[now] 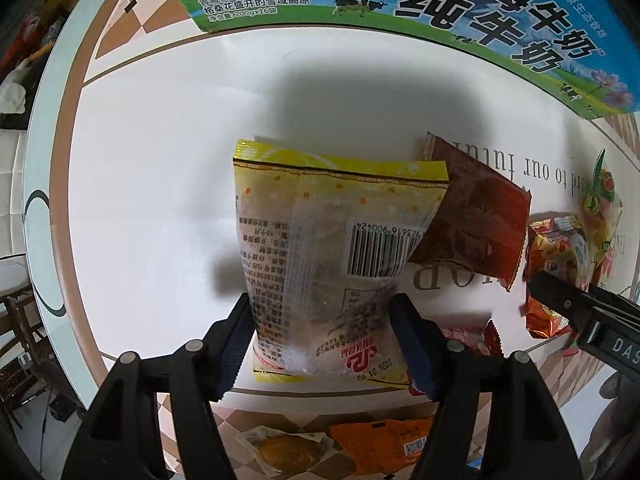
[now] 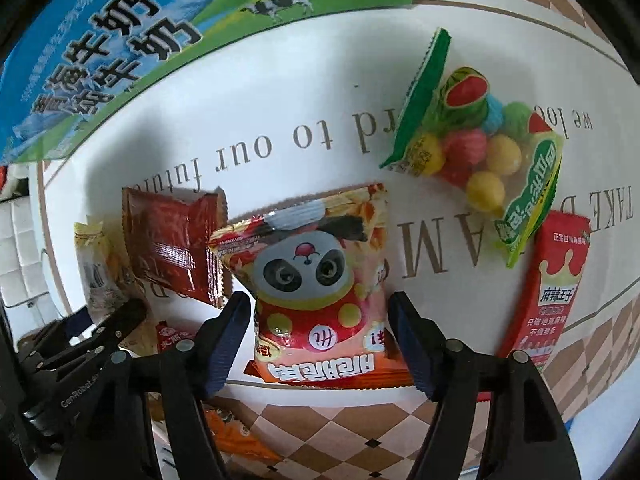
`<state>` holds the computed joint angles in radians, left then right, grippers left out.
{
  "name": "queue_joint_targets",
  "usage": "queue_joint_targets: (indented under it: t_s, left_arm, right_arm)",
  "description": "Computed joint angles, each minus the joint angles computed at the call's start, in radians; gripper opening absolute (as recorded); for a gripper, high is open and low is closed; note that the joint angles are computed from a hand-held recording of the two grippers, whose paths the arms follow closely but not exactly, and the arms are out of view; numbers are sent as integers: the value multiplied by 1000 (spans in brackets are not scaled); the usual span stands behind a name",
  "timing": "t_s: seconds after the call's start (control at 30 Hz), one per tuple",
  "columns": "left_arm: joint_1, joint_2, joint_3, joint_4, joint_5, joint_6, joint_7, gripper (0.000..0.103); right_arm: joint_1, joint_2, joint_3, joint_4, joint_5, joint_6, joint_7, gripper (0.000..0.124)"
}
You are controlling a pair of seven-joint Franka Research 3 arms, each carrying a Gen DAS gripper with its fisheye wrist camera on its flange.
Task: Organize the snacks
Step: 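Lift both bags and carry them toward the cardboard box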
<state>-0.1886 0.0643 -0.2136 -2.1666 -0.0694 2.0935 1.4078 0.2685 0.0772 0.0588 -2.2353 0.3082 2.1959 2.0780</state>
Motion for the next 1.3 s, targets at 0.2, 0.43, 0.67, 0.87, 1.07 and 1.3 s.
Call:
queue_joint_targets:
  t_s: [0.2, 0.43, 0.67, 0.87, 1.07, 1.3]
  left_arm:
    - [-6, 33, -6, 42, 23, 8, -13, 62]
    - [-14, -9, -13, 36, -4, -2, -9, 45]
    - [-17, -101, 3, 16, -84, -12, 33, 44]
    - [-21, -203, 34, 51, -184, -42, 82, 44]
    - [-19, -187, 57, 215, -230, -62, 117, 44]
    - [6, 25, 28, 516, -173, -65, 103, 44]
  right_arm:
    - [32, 25, 14, 31, -69, -10, 50, 71]
    - [61, -20, 30, -5, -76, 29, 96, 53]
    - [71, -109, 43, -48, -36, 58, 88, 52]
    - [72, -197, 48, -46, -8, 60, 69, 52]
    - [47, -270, 32, 27, -6, 27, 35, 52]
    - [-28, -212, 0, 233, -65, 3, -10, 52]
